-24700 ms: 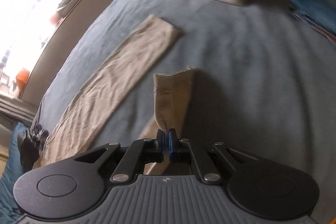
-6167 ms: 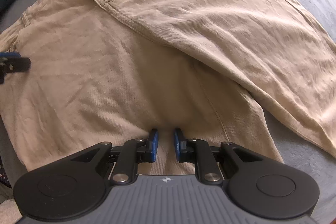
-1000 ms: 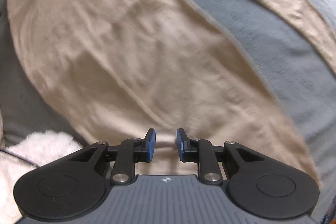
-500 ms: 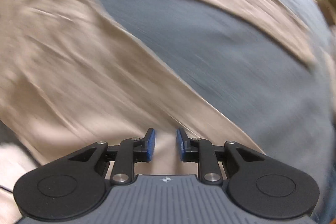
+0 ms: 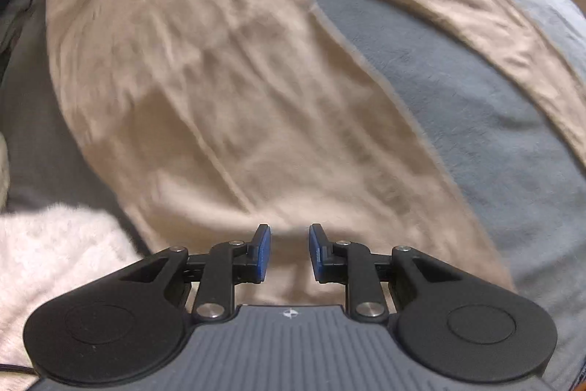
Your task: Fold clothes
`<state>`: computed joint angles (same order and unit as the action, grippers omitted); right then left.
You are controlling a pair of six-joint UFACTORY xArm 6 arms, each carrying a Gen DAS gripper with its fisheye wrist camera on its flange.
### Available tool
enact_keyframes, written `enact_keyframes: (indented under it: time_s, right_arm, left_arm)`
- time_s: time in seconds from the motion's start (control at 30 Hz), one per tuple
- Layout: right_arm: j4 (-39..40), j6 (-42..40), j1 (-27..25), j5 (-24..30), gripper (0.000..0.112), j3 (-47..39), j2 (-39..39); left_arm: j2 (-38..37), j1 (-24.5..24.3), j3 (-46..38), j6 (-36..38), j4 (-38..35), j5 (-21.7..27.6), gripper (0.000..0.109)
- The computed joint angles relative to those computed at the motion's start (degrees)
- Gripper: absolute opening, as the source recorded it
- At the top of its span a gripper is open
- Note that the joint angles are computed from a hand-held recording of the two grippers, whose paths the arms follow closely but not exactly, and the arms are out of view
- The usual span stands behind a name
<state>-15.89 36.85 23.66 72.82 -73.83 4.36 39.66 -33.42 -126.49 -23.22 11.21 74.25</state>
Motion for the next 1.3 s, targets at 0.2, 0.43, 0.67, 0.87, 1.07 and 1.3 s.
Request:
enact_keyframes:
  time_s: [0.2,0.43,0.67,0.87,1.07,1.3]
  right_arm:
    - [5.04,14.15,0.79,15.87,0.024,8.62,-12.03]
    - [2.92,14.80,-0.54,9.01,0.024,4.53,-9.88]
    - [7.82,10.08,-3.12,-8.18,0.024,4.09,-1.91]
    - [17.72,19.68,0.63,0.89,0.024,5.67,-5.65]
    - [6.49,23.13,-1.41,-2.40,0.024,-1.35,-1.13]
    - [14.49,30.81,1.61,3.59,0.024,2.63,-3.24]
  left_arm:
    - [-0.16,-0.34,0.11,0.63,0.51,0.08,0.023]
    - [2.85,-1.01,-5.52,1.55,0.28,1.81,0.023]
    - [5.80,-1.79,-9.85,3.40,-0.67,2.34,0.023]
    - [5.85,-1.93,-9.59,2.51,-0.98,2.30,0.023]
    - [7.63,-2.15,-12.89,2.89,-1.29,3.42,0.023]
    - [9.30,-3.22,-15.25,3.98,-2.55,4.07,0.023]
